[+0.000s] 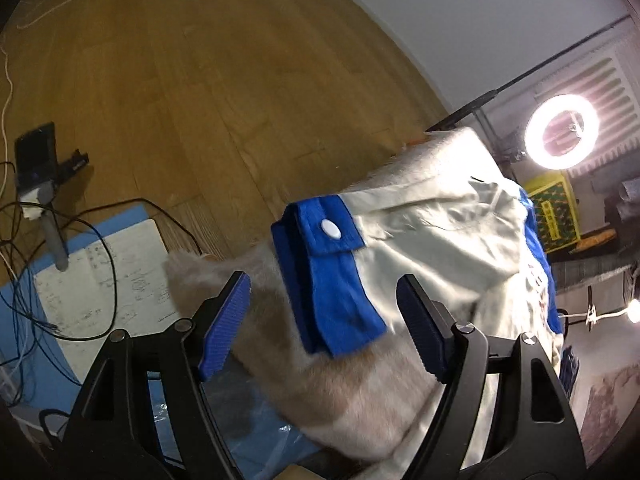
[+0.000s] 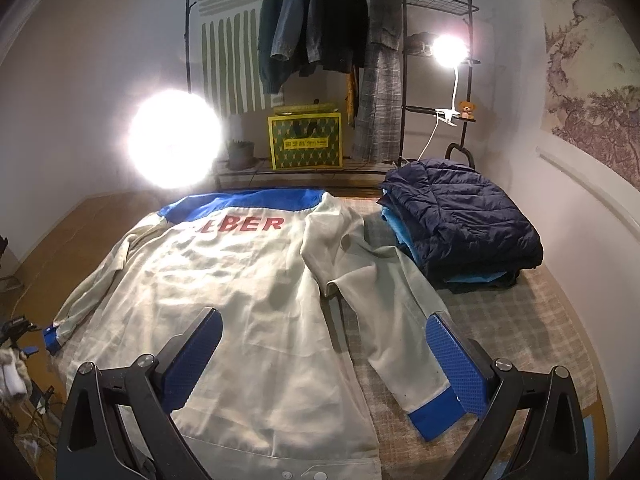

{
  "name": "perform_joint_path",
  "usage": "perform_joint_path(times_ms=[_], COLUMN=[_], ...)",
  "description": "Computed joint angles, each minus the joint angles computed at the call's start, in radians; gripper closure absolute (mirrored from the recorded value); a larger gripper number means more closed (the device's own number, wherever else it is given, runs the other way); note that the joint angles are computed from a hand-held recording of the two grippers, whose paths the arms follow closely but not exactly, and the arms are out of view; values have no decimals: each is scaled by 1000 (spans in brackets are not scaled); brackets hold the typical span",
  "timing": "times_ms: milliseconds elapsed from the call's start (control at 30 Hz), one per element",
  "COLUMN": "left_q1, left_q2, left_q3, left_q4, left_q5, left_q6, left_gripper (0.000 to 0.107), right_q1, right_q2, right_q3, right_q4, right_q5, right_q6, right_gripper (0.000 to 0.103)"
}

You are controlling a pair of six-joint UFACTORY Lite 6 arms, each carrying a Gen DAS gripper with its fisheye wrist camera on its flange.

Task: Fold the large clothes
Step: 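Grasp the blue cuff of the jacket sleeve with the left tool, then lift the sleeve with the left tool while the right tool pinches the jacket side edge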

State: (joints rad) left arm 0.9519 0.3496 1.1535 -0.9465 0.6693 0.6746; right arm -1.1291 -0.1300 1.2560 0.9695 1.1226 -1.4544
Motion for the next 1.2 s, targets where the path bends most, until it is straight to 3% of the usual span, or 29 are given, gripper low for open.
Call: perform_joint_path(times_ms=[100,167,300,400,767,833,1067,1200], left_q1=[-24,-34,-71,-72,-165,-207,-398,-591], left_q2=[85,131,177,171,-234,-314,-582,-716], left_q3=[59,92,146,155,62,48,-18,-62], left_q4=[-27,-76,-61,-133,-180,-151,-76,62], left_q5=[-25,-36,-59,-25,30,35,75,47], left_q6=[-16,6,-40,38,137,123,60,-44], left_gripper=[29,36,72,101,103,103,103,103], right_q1=[18,31,55,63,79,77,127,207], right_q2=[-11,-14,-28,-32,-6,2,61,132], right_q3=[-12,-16,-31,-39,-39,-36,-13,24], right_q4=[-7,-15,-21,-18,-37,-36,-56,-69], right_q5=[-16,-26,-56,-68,-27,-1,100,132], right_q6=[-2,-5,-15,-25,-19,-27,-13,46], right_gripper=[0,0,0,0,1,5,35,46])
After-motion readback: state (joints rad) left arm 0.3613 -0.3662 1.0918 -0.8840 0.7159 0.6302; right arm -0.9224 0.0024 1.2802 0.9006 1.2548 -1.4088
